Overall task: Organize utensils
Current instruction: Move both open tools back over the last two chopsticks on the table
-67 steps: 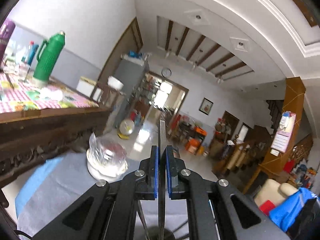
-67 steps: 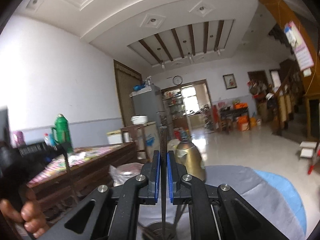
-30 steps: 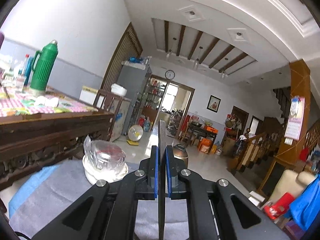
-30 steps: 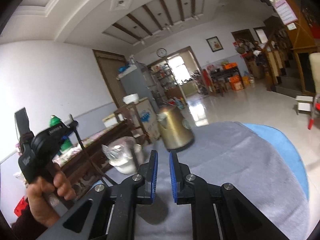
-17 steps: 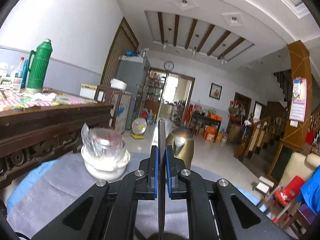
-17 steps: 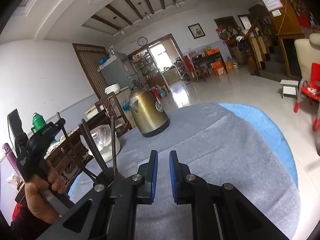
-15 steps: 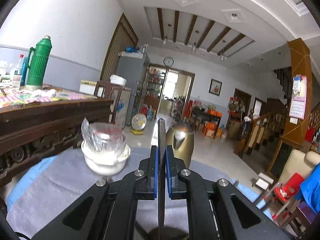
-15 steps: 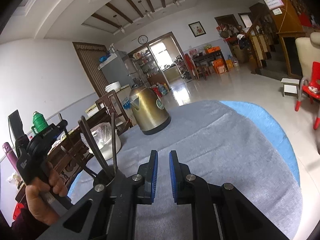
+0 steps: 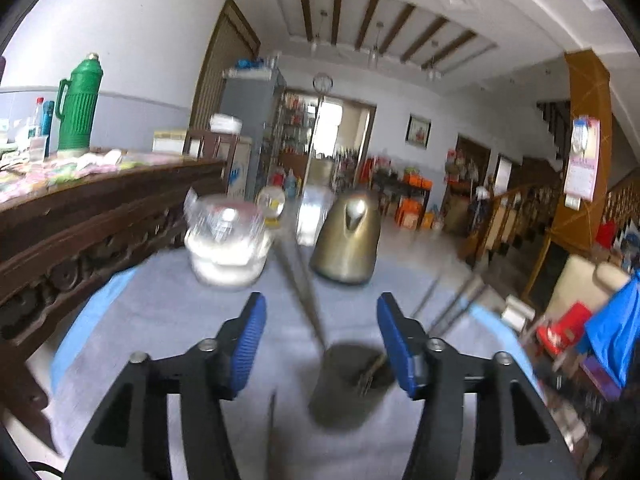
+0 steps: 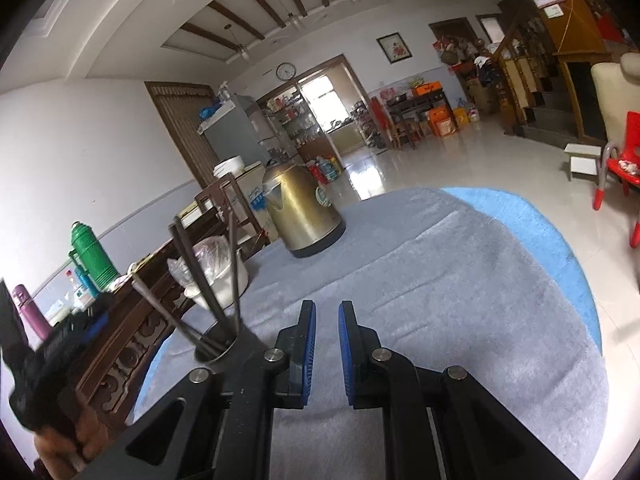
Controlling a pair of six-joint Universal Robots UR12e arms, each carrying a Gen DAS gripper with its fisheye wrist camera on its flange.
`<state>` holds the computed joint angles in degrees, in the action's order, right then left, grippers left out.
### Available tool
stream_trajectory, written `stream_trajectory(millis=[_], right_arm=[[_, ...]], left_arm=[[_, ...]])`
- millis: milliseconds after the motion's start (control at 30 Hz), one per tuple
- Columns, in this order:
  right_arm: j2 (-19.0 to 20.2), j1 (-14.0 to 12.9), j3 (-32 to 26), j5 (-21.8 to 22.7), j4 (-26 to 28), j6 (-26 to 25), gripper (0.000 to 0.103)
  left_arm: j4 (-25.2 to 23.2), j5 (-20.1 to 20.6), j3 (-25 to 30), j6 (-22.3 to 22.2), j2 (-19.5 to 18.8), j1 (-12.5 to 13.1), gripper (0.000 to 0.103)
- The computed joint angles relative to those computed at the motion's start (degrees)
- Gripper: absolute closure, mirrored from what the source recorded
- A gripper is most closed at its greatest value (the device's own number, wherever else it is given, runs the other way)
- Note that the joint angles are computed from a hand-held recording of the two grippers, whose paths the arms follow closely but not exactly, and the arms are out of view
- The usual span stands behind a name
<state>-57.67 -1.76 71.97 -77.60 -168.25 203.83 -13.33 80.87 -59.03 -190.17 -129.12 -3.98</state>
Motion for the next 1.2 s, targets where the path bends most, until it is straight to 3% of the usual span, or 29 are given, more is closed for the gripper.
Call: stream_trajectory(millis=[167,367,467,533,600,667,733,800,900,1033,1200], right_arm=[[-0.2,0.2,1.0,4.7,2.8,-1.5,0.089],[2.2,0.0,0.6,11.8,2.1,-1.3,0.089],[4.5,-1.0,-0.4,17.9,1.4,1.6,0.089],[6.2,-2.1,-0.6,23.4,-1.0,5.5,0.089],[7.2,-2.7,-0.9,26.2,-1.6,7.8,0.087],[8.5,-3.6,-1.4,31.2,-6.9,12.1,0.087],[8.6,-3.6,-1.4,30.6,-6.8,12.5,0.087],[9.4,-3.9,-2.2,33.1,-6.2,14.9,0.086],[9.5,-3.8,-2.1,32.2,-8.6,15.5,0.086],[9.1,-3.1,-2.6,31.6,-4.7,10.8,0.086],[8.8,-2.9,-2.3,30.9,-3.4,8.1,0.086]], left_arm=[[-11.1,-2.7,-7.4,4.2,4.7,1.2,0.039],[-19.5,1.5,-10.8,5.4,6.7,1.0,0.039],[-24.0,2.2,-9.6,4.6,6.5,0.5,0.039],[-25.2,2.8,-8.7,4.5,6.1,0.1,0.039],[-25.8,3.5,-8.0,5.5,6.0,-0.5,0.039],[-25.8,4.6,-7.9,7.5,6.2,-1.3,0.039],[-26.2,5.4,-7.5,9.1,6.0,-2.0,0.039],[-26.8,5.7,-6.9,9.7,5.8,-2.4,0.039],[-27.5,6.7,-6.1,9.6,5.4,-2.9,0.038],[-29.1,9.5,-4.5,8.7,4.7,-3.3,0.038],[-30.6,13.3,-2.7,6.6,3.9,-3.7,0.038]])
